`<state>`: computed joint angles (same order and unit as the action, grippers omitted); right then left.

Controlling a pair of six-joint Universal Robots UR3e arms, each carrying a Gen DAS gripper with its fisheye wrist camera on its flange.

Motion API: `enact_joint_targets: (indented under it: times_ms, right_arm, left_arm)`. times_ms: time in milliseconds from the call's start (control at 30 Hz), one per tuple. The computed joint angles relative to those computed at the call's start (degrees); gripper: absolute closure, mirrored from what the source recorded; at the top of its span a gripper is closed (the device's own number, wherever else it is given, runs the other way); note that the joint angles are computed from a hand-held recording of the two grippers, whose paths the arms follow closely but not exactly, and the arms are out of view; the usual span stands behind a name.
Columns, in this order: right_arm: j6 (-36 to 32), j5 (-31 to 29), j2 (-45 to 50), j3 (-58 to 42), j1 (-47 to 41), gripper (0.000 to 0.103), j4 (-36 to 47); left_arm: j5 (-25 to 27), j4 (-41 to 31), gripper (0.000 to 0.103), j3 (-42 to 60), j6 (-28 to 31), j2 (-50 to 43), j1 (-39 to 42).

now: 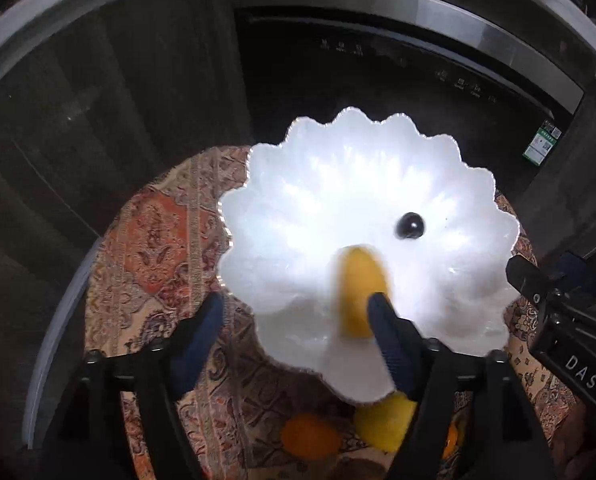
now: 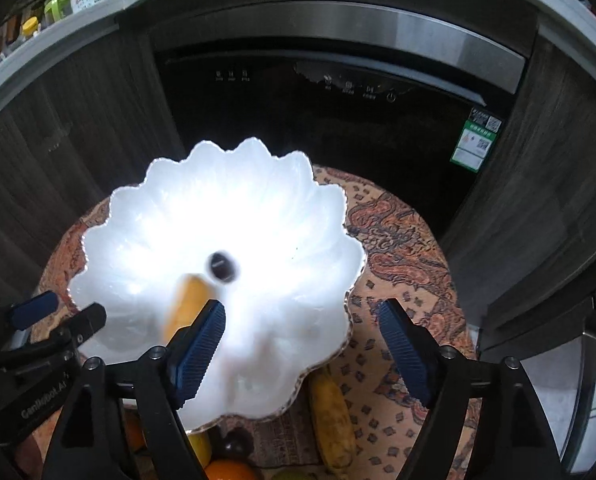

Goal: Organize fruits
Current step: 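Open the left tool to drop the plum while the right tool releases the mango into the bowl, then withdraw both open tools from the bowl back over the table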

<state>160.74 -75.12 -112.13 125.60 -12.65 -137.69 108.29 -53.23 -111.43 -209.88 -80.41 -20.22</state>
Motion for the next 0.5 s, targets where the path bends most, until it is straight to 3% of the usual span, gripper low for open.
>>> enact_joint_targets:
  times_ms: [100,500]
  right_arm:
    - [-1.38,0.95,-4.5,0.42,-1.66,0.019,3.33]
    - [-11.49,8.1,-23.99,0.12,-14.13,0.019,23.18]
  left_arm:
    - [2.95,-2.47,0.013,0.83,-2.31,1.53,-2.65]
    - [6.47,-10.47,0.011,4.28,-9.15,4.97,-10.39]
